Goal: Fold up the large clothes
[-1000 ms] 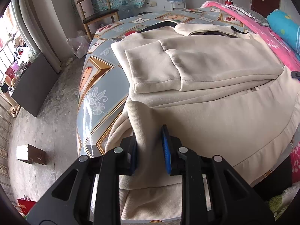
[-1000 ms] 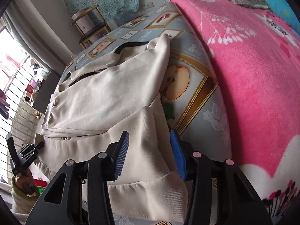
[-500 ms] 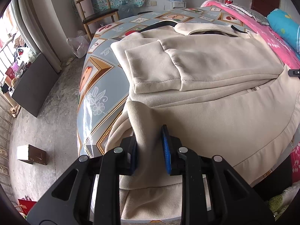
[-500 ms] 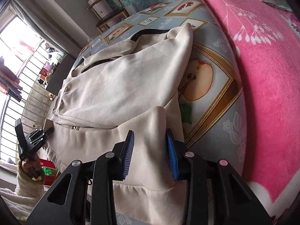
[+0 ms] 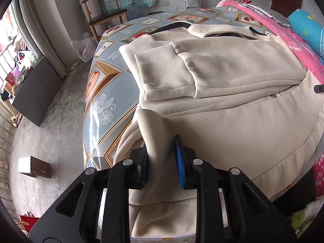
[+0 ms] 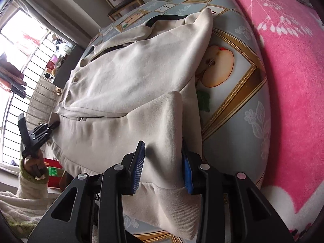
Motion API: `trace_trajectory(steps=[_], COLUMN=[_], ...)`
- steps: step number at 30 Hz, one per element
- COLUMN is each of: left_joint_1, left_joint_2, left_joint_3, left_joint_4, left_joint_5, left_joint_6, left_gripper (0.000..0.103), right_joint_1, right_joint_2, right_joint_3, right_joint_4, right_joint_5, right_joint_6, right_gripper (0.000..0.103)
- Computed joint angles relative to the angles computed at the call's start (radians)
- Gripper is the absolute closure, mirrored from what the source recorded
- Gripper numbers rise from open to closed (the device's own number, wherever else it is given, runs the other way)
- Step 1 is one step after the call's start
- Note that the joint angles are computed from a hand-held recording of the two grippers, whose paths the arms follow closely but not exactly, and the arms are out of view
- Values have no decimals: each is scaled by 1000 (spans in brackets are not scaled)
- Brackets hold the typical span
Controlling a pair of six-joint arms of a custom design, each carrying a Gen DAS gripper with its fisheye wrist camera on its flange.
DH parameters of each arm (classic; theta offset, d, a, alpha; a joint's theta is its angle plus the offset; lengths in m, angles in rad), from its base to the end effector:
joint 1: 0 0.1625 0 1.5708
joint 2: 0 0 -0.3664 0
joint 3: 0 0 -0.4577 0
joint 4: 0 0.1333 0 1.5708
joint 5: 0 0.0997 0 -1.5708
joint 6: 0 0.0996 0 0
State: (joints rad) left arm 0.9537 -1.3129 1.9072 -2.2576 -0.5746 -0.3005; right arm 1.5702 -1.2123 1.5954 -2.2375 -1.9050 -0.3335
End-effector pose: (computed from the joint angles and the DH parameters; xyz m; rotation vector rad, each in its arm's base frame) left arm -0.1570 -0.5961 0.2158 0.2934 2.1910 -0.6239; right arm 0.1002 -0.6752 0.2721 0.3903 -2.7231 0.3100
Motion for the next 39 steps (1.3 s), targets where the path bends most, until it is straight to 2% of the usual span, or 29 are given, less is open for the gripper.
trace_trajectory(steps=[5,9,13,19,39], left_joint_1=[-7,-14,-17,-21,-21], left_joint_2=[7,19,30,32,33], left_joint_3=[-7,-18,-34,-41,-40], left_joint_4=[36,69,117,150,148], left_joint_5=[19,46,63,70,73], left_joint_6=[-26,-46,-79,-105,-100], left_gripper=[81,81,81,81,80], right_joint_1=[65,115,122,125,147], right_joint_2=[24,26,57,82,111], right_joint_3=[37,106,116,97,98], right_joint_4=[-151,-328,-396,-385,-432], right_joint_5=[-155,-285,-360,-391,-466], right_joint_6=[-79,-209,-245,-227,-257], right_gripper=[92,93,93,93,93])
